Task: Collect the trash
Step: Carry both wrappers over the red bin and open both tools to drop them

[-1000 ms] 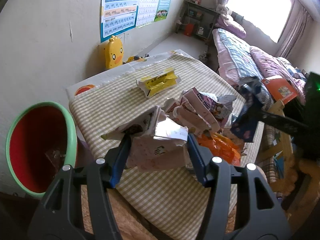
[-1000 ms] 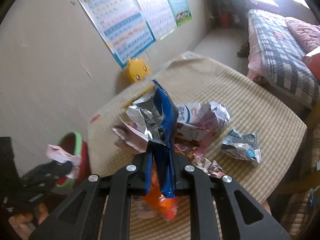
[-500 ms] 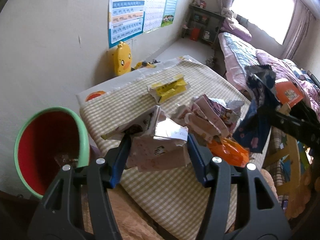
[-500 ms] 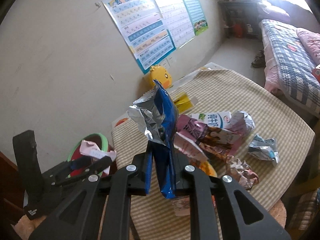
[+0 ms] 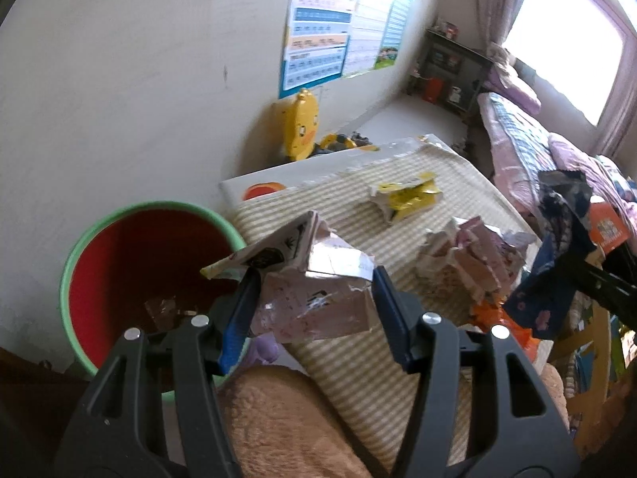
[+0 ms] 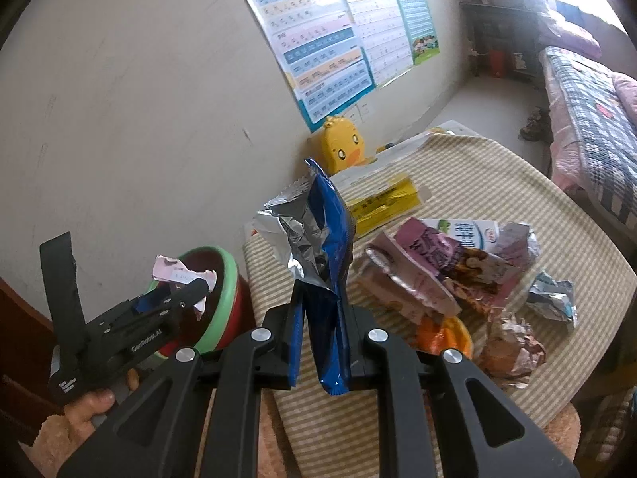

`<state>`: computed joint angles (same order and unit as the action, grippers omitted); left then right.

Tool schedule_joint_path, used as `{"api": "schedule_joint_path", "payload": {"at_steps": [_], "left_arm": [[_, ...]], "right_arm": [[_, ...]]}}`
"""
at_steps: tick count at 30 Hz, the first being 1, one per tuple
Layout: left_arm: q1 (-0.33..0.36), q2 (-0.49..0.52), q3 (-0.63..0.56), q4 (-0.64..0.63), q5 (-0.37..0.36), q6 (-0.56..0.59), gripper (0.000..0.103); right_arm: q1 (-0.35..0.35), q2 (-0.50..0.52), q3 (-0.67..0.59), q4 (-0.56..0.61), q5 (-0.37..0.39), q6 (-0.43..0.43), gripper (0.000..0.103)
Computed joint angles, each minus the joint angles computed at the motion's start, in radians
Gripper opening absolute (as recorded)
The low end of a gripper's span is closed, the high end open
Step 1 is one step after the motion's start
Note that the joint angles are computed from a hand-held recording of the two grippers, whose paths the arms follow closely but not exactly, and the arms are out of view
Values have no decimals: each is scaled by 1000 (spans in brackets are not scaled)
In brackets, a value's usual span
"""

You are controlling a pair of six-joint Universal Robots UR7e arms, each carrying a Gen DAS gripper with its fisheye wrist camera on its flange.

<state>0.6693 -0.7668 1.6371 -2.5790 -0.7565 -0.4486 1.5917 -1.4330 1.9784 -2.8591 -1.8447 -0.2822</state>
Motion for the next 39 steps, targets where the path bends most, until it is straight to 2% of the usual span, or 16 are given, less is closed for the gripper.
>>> {"api": "schedule_joint_path", "payload": {"at_steps": [6,11,17,23,32,37,39], "left_arm": [[15,-38,35,17,21,-36,55],[21,-73,70,19,72,-44,55],[49,-127,112,77,108,-116,55],[79,-177,143,134,129,-204,55],[99,-214,164,170,145,-276,55],[112,-224,160,217,158,-325,57],[117,-231,162,231,157,-346,58]], "right_arm": [[27,40,-20,26,-4,8,13],[53,85,-42,56,0,2,13],[78,139,-73,103,19,3,13],[86,208,-126,178,78,41,13],[105,348,-267,288,173,87,16],[113,408,-319,321,202,108,16],[120,423,-329,314,196,112,20]]}}
